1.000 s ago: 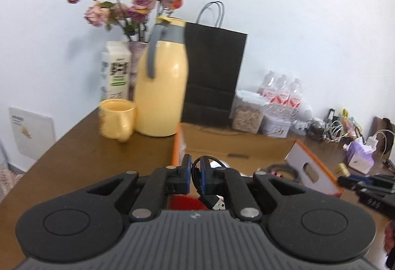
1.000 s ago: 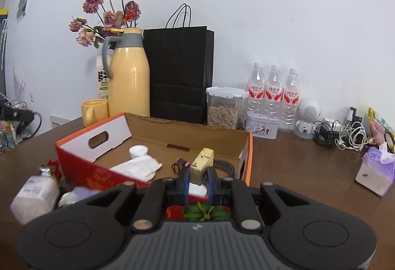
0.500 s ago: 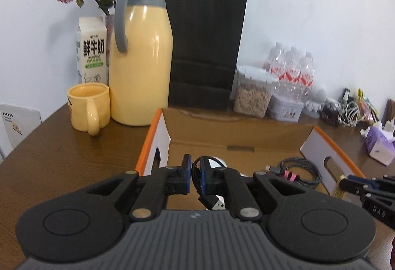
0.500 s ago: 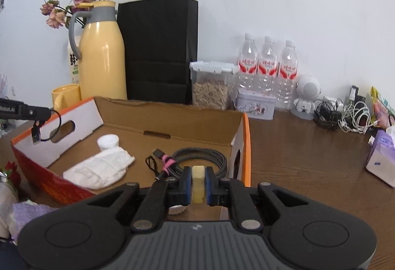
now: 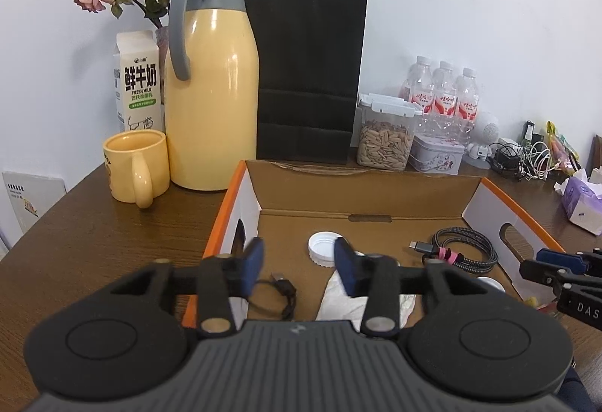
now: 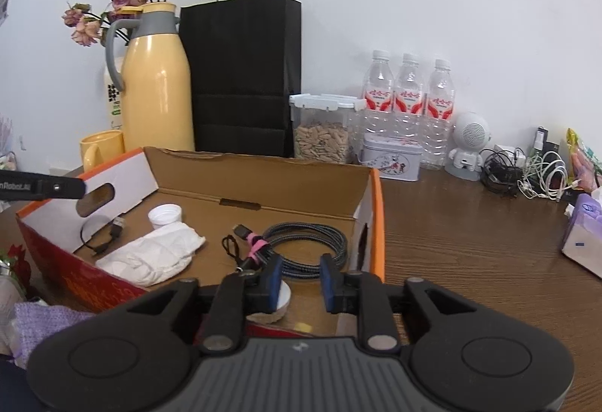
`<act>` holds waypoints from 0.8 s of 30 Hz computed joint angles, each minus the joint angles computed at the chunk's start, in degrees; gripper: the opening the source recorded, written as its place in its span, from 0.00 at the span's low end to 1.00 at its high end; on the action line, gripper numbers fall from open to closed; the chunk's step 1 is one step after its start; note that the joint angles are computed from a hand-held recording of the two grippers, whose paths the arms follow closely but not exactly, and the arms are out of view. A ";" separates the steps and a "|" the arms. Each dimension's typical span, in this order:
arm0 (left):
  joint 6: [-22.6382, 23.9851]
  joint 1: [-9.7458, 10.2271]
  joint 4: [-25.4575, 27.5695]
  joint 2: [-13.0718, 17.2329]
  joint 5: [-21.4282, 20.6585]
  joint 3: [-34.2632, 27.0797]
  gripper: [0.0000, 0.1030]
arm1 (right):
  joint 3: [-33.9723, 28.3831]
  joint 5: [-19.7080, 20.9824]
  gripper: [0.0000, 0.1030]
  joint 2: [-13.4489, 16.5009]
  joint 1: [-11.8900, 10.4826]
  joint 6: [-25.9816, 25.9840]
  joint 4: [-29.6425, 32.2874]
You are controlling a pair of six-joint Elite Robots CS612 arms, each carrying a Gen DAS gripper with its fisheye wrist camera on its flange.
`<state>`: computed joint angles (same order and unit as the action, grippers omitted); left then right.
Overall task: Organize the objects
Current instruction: 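Lower both held items into the box and open both tools, then withdraw both open tools from the box back over the table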
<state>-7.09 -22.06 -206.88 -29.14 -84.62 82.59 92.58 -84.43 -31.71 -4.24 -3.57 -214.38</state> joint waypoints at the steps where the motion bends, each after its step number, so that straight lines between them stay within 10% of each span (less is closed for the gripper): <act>1: -0.09 0.00 -0.43 0.02 0.10 0.03 0.53 | 0.03 0.20 0.36 0.08 -0.02 -0.02 -0.49; 5: -0.35 -0.17 -3.86 0.24 1.21 0.48 0.99 | 0.45 0.89 0.80 0.31 -0.13 0.52 -3.39; 11: 1.88 -0.94 -8.11 0.45 3.48 1.36 1.00 | 0.67 -1.19 0.99 0.39 0.40 0.11 -5.63; 24: 2.68 -1.31 -10.00 0.07 4.28 2.45 1.00 | 1.28 -1.68 1.00 0.39 0.55 0.27 -8.91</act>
<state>-4.42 -23.37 -216.88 -29.07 -80.35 85.05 93.86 -86.11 -31.32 -3.69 -3.30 -223.29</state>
